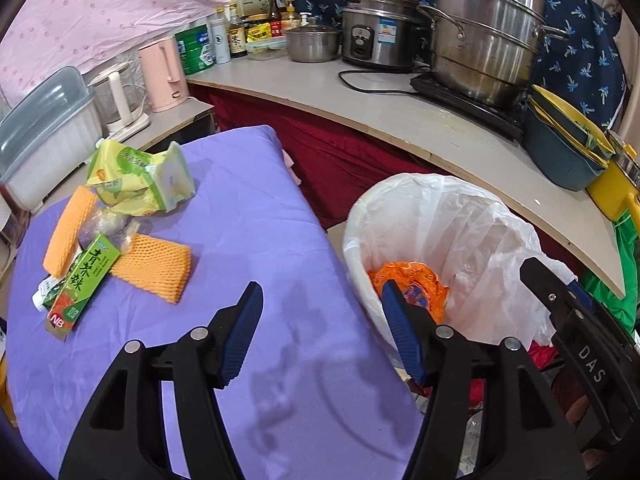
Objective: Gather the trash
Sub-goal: 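Withdraw both grippers back over the table, right still holding paper towel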
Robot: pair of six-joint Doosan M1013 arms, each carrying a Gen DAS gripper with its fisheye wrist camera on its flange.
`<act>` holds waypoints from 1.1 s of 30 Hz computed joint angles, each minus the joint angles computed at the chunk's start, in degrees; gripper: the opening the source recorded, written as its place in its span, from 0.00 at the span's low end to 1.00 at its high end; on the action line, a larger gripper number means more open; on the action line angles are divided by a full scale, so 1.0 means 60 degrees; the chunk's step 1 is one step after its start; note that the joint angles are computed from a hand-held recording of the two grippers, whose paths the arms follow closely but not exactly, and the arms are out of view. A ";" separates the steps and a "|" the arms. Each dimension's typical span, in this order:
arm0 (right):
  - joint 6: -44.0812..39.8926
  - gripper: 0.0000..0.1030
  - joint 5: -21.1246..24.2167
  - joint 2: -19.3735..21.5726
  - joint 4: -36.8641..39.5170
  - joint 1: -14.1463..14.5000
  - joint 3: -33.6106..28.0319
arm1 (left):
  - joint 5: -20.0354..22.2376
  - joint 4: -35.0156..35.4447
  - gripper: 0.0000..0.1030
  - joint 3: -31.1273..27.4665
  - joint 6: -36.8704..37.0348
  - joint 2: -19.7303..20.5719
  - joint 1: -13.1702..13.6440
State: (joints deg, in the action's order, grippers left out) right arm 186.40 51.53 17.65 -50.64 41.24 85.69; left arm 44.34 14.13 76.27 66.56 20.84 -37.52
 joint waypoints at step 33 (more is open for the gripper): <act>-0.3400 0.45 -0.0240 0.2072 0.1586 0.0837 -0.3289 | -0.0108 0.1228 0.70 0.1917 -0.2242 -0.1321 0.1888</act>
State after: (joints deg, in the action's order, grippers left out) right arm 166.00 50.09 30.08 -41.12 46.26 65.95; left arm 43.70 21.50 87.78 53.11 12.91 -26.19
